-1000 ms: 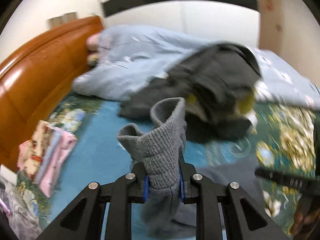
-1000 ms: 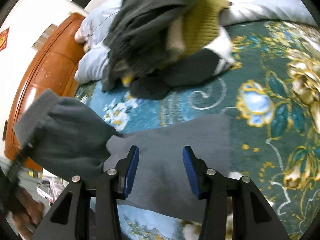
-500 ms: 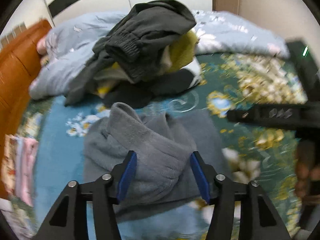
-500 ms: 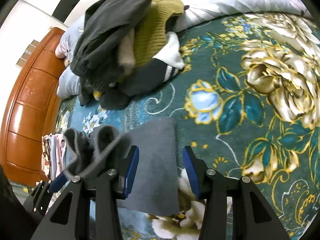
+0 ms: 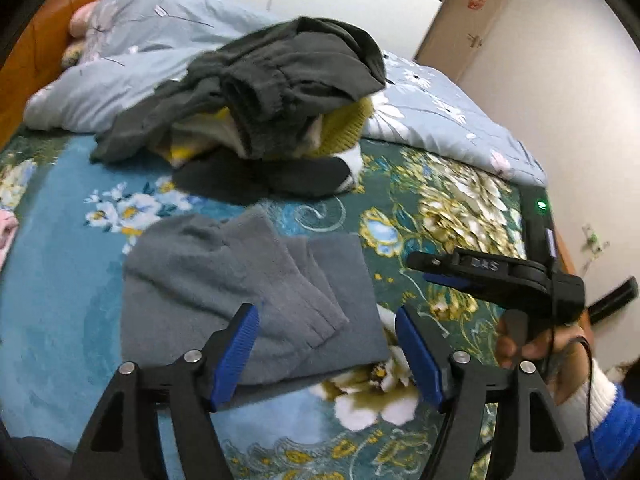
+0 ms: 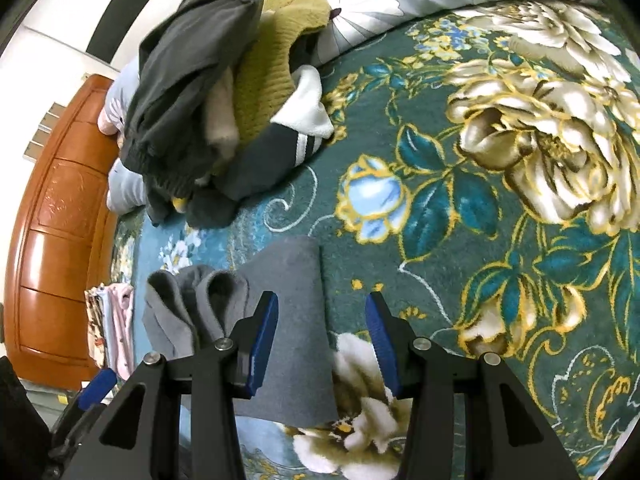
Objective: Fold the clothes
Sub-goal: 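Grasp the folded pants edge with the right gripper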
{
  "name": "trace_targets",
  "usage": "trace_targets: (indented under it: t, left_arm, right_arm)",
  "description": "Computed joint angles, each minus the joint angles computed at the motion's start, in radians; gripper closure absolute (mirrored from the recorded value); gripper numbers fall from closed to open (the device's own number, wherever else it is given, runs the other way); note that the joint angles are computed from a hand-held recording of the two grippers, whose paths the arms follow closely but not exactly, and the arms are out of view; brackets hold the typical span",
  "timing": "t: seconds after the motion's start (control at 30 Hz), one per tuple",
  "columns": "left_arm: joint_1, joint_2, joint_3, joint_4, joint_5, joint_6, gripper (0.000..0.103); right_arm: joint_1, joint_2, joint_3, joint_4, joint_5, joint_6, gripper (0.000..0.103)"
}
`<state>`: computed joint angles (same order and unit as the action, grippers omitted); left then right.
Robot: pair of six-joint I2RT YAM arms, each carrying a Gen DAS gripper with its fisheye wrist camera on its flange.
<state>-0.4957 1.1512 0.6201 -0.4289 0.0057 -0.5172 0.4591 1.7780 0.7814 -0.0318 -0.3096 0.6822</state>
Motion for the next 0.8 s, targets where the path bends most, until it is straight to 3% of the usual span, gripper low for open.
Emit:
trace_targets:
  t: [0.2,0.3,0.4,0.47,0.57,0.7,0.8]
  left_arm:
    - [0.131,-0.091,-0.062,-0.003,0.047,0.02,0.028]
    - [0.327,-0.113,-0.142,0.007,0.073,0.018,0.028]
    - [0.549,-0.029,-0.218,0.066,0.107,0.009,0.028]
    - [0.661,0.062,-0.248,0.113,0.182,0.005,0.028]
    - [0.853,0.171,-0.29,0.202,0.372,0.018,0.028]
    - [0.949,0.174,-0.315,0.239,0.419,0.032,0.028]
    - [0.998,0.199,-0.321,0.255,0.463,0.039,0.028]
  right_arm:
    - [0.029,0.01,0.02,-0.007,-0.013,-0.011,0.055]
    - [0.05,0.005,0.029,-0.006,-0.028,-0.026,0.055]
    - [0.099,0.036,0.074,-0.009,-0.059,-0.073,0.055]
    - [0.156,0.079,0.138,-0.035,-0.066,-0.111,0.055]
    - [0.228,0.138,0.238,-0.077,-0.06,-0.156,0.054]
    - [0.272,0.237,0.376,-0.136,-0.063,-0.205,0.043]
    - [0.288,0.316,0.459,-0.163,-0.072,-0.23,0.042]
